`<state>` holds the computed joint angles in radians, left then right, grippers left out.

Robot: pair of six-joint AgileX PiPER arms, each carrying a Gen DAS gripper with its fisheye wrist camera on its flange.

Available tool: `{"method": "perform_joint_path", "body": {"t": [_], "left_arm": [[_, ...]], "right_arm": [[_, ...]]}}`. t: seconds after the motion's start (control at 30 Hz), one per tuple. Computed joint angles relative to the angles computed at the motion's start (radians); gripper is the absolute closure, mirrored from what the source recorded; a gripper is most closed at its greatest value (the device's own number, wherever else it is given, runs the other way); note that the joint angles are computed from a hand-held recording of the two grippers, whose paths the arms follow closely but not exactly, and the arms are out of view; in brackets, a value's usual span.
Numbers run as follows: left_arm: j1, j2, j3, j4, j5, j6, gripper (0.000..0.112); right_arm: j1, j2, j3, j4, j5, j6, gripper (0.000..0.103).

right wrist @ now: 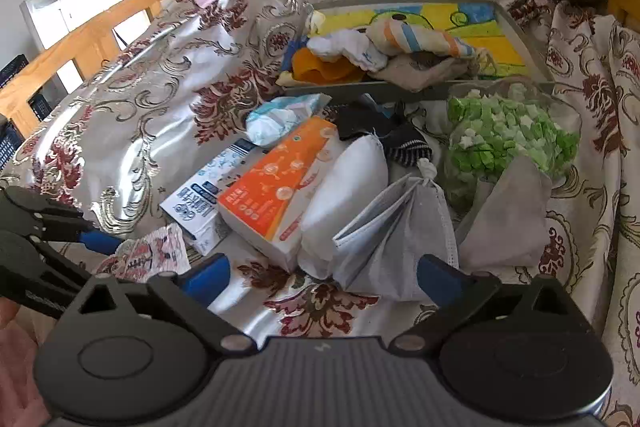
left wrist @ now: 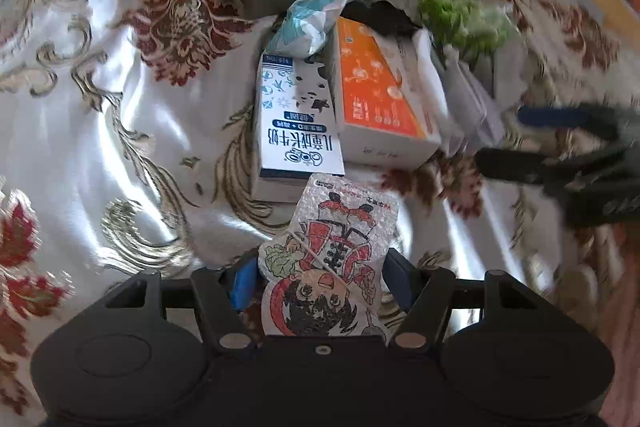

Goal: Organize soft objects
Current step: 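Grasp the printed snack packet with the left tool while the right tool grasps the grey cloth bag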

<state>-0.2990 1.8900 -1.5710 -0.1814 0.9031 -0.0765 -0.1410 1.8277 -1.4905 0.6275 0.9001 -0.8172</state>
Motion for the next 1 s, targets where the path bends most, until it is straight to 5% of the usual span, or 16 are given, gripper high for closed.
{"method": "perform_joint_path", "body": {"t": [0.67, 0.87, 1.0], "left_arm": [[-0.019, 0.067, -0.042, -0.25, -0.111, 0.034, 0.046], [-0.02, 0.06, -0.027, -0.25, -0.133, 0.044, 0.046], [-0.019, 0.046, -0.005, -0.258, -0.155, 0.062, 0.046]], "right_arm": [[0.021, 0.058, -0.05, -0.109, -0.106, 0.167, 0.04], [0.033, 0.104, -0.097, -0.138, -0.082, 0.216, 0.057], [0.016, 0.14, -0.138, -0.13, -0.039, 0.268, 0.077]]}}
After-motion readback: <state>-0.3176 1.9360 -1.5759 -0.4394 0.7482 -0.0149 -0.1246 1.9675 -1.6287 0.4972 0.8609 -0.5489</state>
